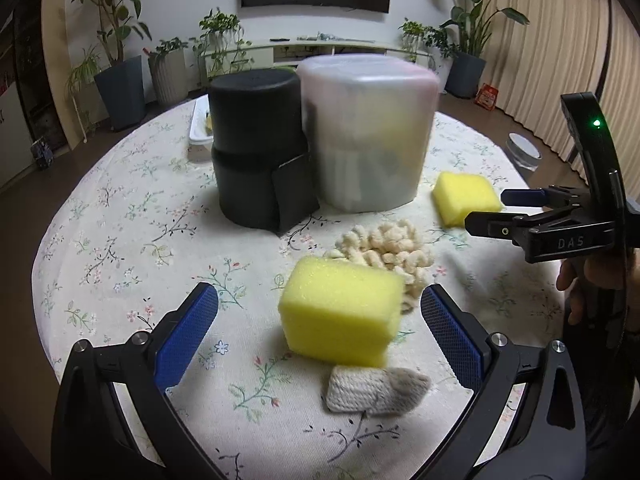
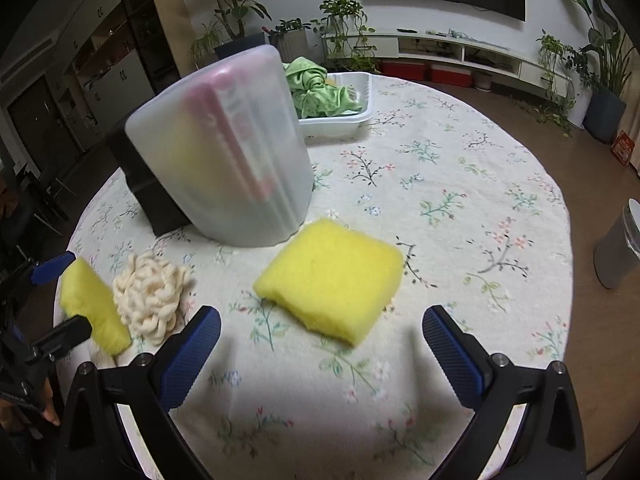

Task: Organize soft objects
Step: 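Grasp a yellow sponge block with the left tool while the right tool grasps another, then carry both yellow sponges with both tools over the tray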

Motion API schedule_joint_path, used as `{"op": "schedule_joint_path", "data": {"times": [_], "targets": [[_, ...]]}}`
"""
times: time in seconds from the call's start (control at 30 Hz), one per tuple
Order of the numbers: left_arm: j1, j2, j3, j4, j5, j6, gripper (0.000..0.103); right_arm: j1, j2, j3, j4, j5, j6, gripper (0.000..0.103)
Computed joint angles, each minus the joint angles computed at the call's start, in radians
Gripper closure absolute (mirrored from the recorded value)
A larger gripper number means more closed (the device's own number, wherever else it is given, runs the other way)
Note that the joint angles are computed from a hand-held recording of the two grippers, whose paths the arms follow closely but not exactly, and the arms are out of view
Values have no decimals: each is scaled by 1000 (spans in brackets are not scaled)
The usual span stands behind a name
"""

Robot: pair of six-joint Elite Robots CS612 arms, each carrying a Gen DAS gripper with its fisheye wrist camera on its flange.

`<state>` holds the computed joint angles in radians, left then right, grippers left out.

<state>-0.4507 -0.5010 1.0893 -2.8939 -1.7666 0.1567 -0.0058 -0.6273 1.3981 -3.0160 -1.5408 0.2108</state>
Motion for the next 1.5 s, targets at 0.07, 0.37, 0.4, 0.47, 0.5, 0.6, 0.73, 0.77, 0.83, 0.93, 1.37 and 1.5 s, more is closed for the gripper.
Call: {"op": "schedule_joint_path", "data": {"times": [0.07, 0.37, 0.4, 0.47, 0.5, 0.6, 0.73, 0.77, 0.83, 0.93, 1.37, 1.5], "targets": [[1, 9, -18, 29, 5, -15, 0, 2, 9, -17, 16, -6, -1, 0], [8, 35, -64, 83, -7, -71, 5, 8, 33, -62, 68, -52, -9, 11], [8, 36, -66, 88, -8, -67, 8, 9, 35, -64, 71, -61, -10, 13], [7, 38, -71, 102, -16, -62, 17, 10, 37, -68, 69, -71, -14, 17], [8, 39, -72, 105, -26, -59, 24, 11, 38, -69, 67, -77, -18, 18], [9, 37, -66, 98, -51, -55, 38, 14, 39, -68, 59, -94, -43, 24], [8, 30, -58, 92, -72, -50, 54, 13, 34, -55, 43, -86, -47, 32], [8, 27, -54, 89, -70, -50, 55, 12, 32, -52, 40, -82, -43, 34], [9, 22, -49, 86, -79, -53, 55, 9, 27, -42, 32, -66, -32, 37], [11, 10, -31, 60, -87, -63, 55, 7, 18, -28, 19, -48, -22, 39], [50, -20, -4, 26, -117, -121, 55, -4, -49, 59, -36, -26, -29, 40], [72, -13, -28, 35, -93, -139, 55, -26, -75, 90, -39, -39, -30, 40]]}}
